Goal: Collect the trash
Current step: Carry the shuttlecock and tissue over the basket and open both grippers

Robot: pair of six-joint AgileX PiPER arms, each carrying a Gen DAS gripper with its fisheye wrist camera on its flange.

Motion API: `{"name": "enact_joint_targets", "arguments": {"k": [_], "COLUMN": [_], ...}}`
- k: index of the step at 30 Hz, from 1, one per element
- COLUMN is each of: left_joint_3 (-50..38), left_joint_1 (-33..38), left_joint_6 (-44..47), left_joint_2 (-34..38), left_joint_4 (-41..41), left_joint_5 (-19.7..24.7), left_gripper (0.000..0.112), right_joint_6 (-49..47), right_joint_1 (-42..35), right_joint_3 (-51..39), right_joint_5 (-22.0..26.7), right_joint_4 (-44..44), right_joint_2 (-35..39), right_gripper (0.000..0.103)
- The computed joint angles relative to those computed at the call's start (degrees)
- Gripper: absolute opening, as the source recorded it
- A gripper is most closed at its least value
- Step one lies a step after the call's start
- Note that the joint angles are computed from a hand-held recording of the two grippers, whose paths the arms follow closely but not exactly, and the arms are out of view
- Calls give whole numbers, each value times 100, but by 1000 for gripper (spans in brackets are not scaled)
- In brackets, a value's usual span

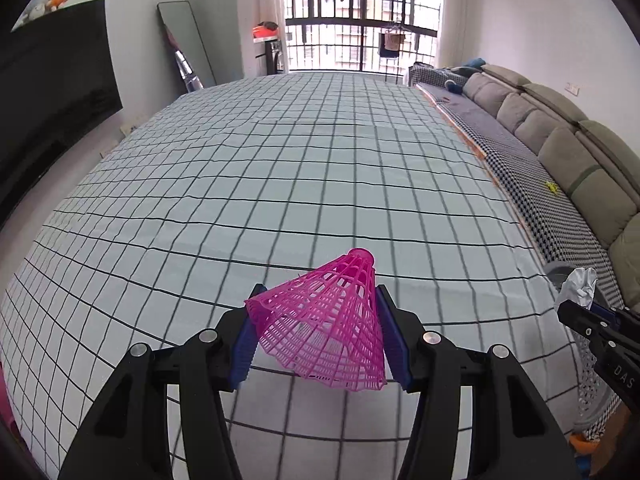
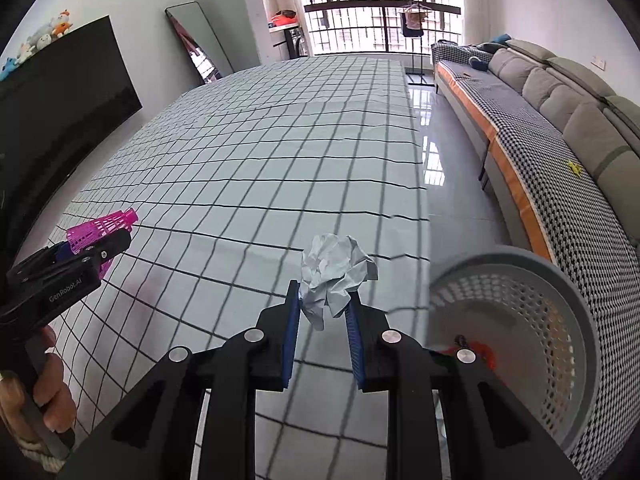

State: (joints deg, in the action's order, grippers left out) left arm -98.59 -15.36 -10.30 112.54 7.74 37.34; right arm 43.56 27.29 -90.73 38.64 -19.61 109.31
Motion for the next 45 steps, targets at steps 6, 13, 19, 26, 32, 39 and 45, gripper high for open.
{"name": "enact_joint_targets", "arguments": {"k": [6, 13, 19, 26, 32, 39, 45], "left_joint_3": [424, 117, -404, -925, -1233, -1436, -1395], "left_joint_1": [-807, -1856, -2461, -2813, -2925, -2942, -2976], "left_joint_6": [-222, -554, -892, -973, -1262, -1433, -1612], "left_joint_2": [-410, -219, 283, 760, 1009, 1164, 1131], "left_joint_4": [-69, 43, 267, 393, 642, 780, 905], "left_joint_5": [-140, 18, 350, 579, 739, 833, 855], "left_gripper": [53, 53, 53, 53, 55, 64, 73], "right_joint_6": [914, 872, -229, -1261, -1703, -1674, -1504], "right_joint_1": [-260, -850, -1567, -1935, -2114, -2130, -2122], "right_joint_3": [2033, 3416, 3984, 4026, 3962, 3885, 3958], "right_joint_5": [-382, -745, -1234, -1449, -1574, -1619, -1669], "right_joint_4": [-675, -599, 286, 1128, 1444, 1363, 1241], "right_joint_2": [-1456, -2535, -2773, -2548, -2401, -2350, -2446], "right_gripper": [22, 22, 22, 22, 23, 37, 50]}}
